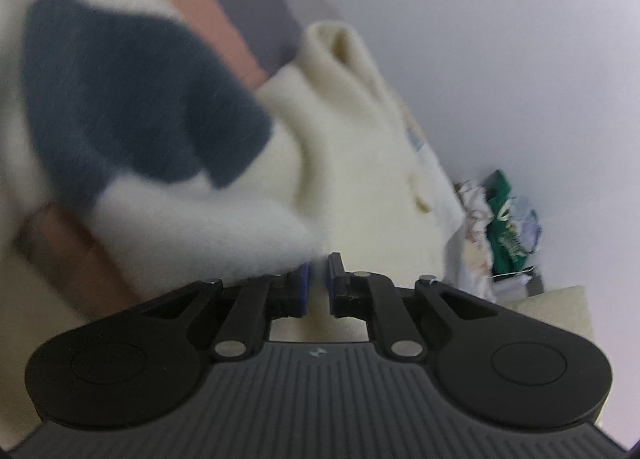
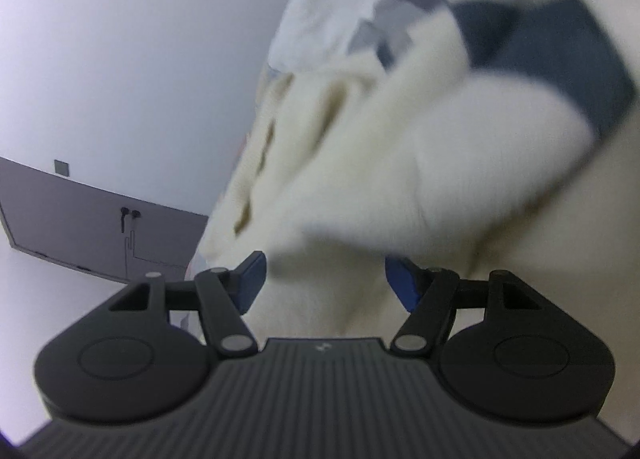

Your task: Fold large clothes

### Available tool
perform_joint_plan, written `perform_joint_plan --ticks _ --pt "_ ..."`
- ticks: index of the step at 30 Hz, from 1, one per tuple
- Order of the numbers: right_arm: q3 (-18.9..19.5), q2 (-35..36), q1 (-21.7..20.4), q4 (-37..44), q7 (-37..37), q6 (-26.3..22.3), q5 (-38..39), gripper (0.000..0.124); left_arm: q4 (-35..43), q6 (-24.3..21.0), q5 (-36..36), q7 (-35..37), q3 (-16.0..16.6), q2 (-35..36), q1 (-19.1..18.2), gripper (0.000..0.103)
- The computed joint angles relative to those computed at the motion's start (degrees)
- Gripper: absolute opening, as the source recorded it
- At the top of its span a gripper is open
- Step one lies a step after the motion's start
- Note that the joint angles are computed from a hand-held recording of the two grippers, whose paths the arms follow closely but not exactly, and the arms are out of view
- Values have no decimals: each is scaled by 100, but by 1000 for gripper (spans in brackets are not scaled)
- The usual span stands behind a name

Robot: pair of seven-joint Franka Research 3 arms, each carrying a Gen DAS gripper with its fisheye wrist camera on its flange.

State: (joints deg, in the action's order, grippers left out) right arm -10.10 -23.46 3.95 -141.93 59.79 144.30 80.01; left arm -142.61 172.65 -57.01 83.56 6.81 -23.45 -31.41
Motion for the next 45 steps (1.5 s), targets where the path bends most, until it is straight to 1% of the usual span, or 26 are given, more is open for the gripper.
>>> perform_joint_plan --ticks 1,3,5,8,9,11,12,15,18,19,21,22,23,25,26,27,28,30,33,35,37,38,40,42,43,45 --pt "102 -72 -15 -88 83 87 -203 69 -5 -192 267 -276 -156 20 213 12" --pt "320 -269 2 -313 238 337 -706 69 -42 -326 346 -462 -225 6 281 17" --pt "327 -396 57 -454 462 288 -1100 69 -44 -291 -39 -278 -89 37 65 36" --pt "236 -584 142 -627 738 227 -1289 69 -105 -339 -673 15 -37 -123 -115 61" --pt "225 -679 137 -699 838 215 -1396 69 -146 -413 -737 -46 -118 -194 -55 63" --pt "269 -791 58 -800 1262 66 -1873 67 -337 -625 -399 -688 -465 -419 291 65" --pt "231 -716 78 -779 1382 -18 -1981 66 -432 -724 -328 -874 -516 -539 335 65" --pt "11 -801 133 -883 1519 -259 -1855 67 -598 -710 -355 -1085 -536 -661 253 66" --pt "0 -655 212 -801 1405 -61 -1593 68 -565 -417 -721 -879 -330 -538 -23 66" --pt "7 -591 244 -778 1356 12 -1493 68 -517 -261 -977 -651 -217 -452 -159 65" --pt "-18 -453 288 -679 1217 51 -1346 70 -484 -134 -980 -737 -321 -341 -32 62" --pt "-13 -393 313 -630 1080 111 -1257 70 -456 -53 -1030 -760 -339 -274 -26 51" --pt "10 -344 328 -594 951 170 -1210 69 -456 -21 -915 -858 -418 -243 63 36" --pt "160 -241 398 -531 821 387 -1130 61 -531 -4 -547 -1070 -547 -290 215 24" --pt "196 -270 395 -548 773 454 -1169 45 -582 52 -465 -1142 -544 -352 191 18" --pt "194 -320 405 -582 662 521 -1162 24 -647 143 -396 -1190 -528 -458 129 15" --pt "176 -393 424 -613 535 578 -1119 19 -704 230 -249 -1287 -570 -549 123 10" --pt "111 -633 508 -702 182 748 -848 17 -848 359 196 -1472 -754 -869 288 9" --pt "-29 -1152 666 -867 -702 996 -258 16 -1029 857 552 -1282 -774 -1365 82 8" --pt "-84 -1538 706 -984 -1173 1077 41 16 -1071 1018 884 -1241 -923 -1616 159 7" --pt "-134 -1946 695 -1126 -1531 1095 243 15 -1020 1281 1178 -1022 -747 -1749 -188 7" --pt "-132 -2161 688 -1200 -1748 1139 355 15 -1066 1409 1311 -992 -789 -1863 -238 7" --pt "-107 -2529 676 -1294 -2092 1200 519 15 -1189 1540 1527 -1074 -1129 -2172 -12 7" --pt "-106 -2753 656 -1304 -2130 1168 531 15 -1242 1571 1621 -1292 -1399 -2368 189 6" --pt "-127 -2912 615 -1352 -2072 1117 443 15 -1308 1638 1666 -1378 -1476 -2519 226 0" --pt "-142 -3235 547 -1435 -1915 1070 252 15 -1578 2156 1802 -1443 -1395 -2985 -60 0"
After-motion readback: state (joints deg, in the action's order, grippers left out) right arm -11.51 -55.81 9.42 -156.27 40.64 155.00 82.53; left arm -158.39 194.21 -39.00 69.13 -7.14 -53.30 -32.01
